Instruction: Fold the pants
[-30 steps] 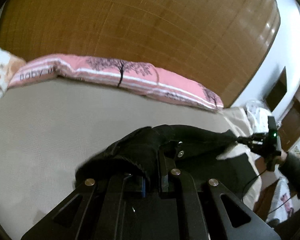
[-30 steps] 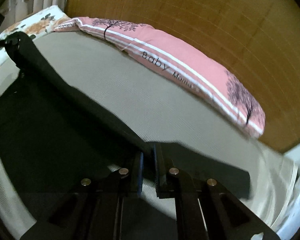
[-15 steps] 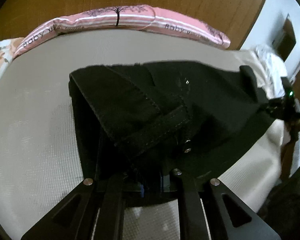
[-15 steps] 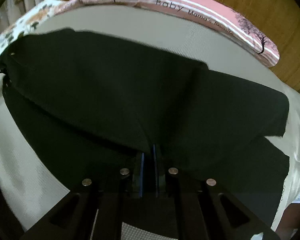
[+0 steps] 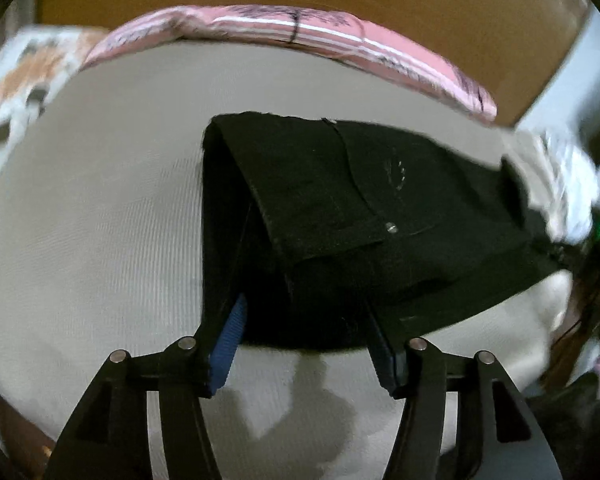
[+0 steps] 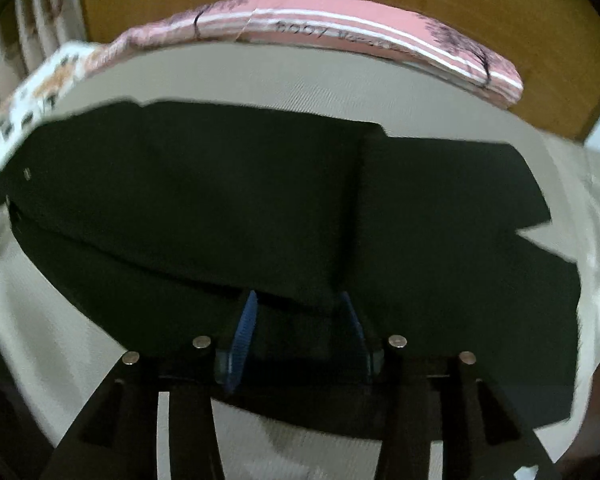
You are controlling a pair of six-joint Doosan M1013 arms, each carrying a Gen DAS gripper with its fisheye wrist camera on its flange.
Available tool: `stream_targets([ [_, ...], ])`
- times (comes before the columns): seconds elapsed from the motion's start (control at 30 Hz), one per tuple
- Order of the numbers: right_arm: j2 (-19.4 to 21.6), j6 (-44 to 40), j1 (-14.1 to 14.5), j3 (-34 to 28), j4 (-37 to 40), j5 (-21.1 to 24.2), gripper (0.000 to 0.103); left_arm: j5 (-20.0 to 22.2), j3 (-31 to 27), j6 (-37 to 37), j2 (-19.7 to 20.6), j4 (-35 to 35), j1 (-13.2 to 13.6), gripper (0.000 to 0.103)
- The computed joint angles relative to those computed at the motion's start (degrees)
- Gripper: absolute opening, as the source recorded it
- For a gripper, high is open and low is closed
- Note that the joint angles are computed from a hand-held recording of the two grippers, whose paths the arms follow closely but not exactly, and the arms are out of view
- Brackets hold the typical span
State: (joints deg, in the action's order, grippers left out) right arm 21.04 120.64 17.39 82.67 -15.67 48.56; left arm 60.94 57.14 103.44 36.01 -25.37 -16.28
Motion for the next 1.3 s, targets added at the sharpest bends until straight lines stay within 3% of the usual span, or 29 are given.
stream_targets([
  [0.13, -2.62, 3.69, -0.88, 3.0, 4.87, -5.19, 0.043, -0.2, 2.25, -3.88, -0.73, -11.49, 1.68, 0.059],
  [0.23, -3.57, 6.88, -1.72, 4.66, 7.51, -7.83, 0.043, -1.85, 3.75, -7.95, -0.98, -14.33, 1.78, 0.06],
  [0.4, -4.2, 11.6, -2.78, 6.8, 10.39, -9.94, 0.044, -6.75, 7.94, -12.02, -3.18, -16.79, 2.43, 0.06],
  [0.5, -4.3, 13.14, -3.12, 7.62, 11.29, -11.16, 0.044, -6.77, 8.25, -13.3, -3.62, -14.99, 2.22, 0.06],
  [0.73, -4.07, 15.36, -4.79, 9.04, 15.47, -14.47, 0.044, -6.78, 9.69, -13.39, -3.81, -20.18, 1.6, 0.06],
  [0.9, -3.76, 15.08, -5.63, 9.67, 18.6, -16.5, 0.044, -6.16, 8.34, -16.8, -2.02, -20.05, 0.91, 0.06],
  [1.07, -3.22, 15.2, -6.04, 9.24, 19.72, -17.51, 0.044, -9.18, 6.9, -19.77, -0.84, -19.31, 0.71, 0.06],
  [1.13, -2.94, 15.95, -6.28, 9.12, 20.04, -18.45, 0.044, -10.33, 6.8, -19.2, -0.83, -19.38, 0.78, 0.053],
  [1.2, -2.8, 17.28, -6.53, 9.22, 20.03, -19.43, 0.044, -11.08, 5.98, -19.81, -0.7, -15.84, 0.51, 0.029],
  [1.23, -2.69, 17.92, -6.65, 9.23, 19.96, -20.12, 0.044, -10.64, 4.99, -20.2, -0.32, -13.84, 0.39, 0.027],
  [1.27, -2.58, 18.15, -6.74, 9.18, 19.96, -20.42, 0.041, -10.43, 4.65, -19.99, -0.18, -13.13, 0.48, 0.024],
  [1.3, -2.46, 18.52, -6.78, 9.0, 19.51, -20.34, 0.03, -10.04, 3.98, -20.25, 0.1, -11.88, 0.44, 0.022],
])
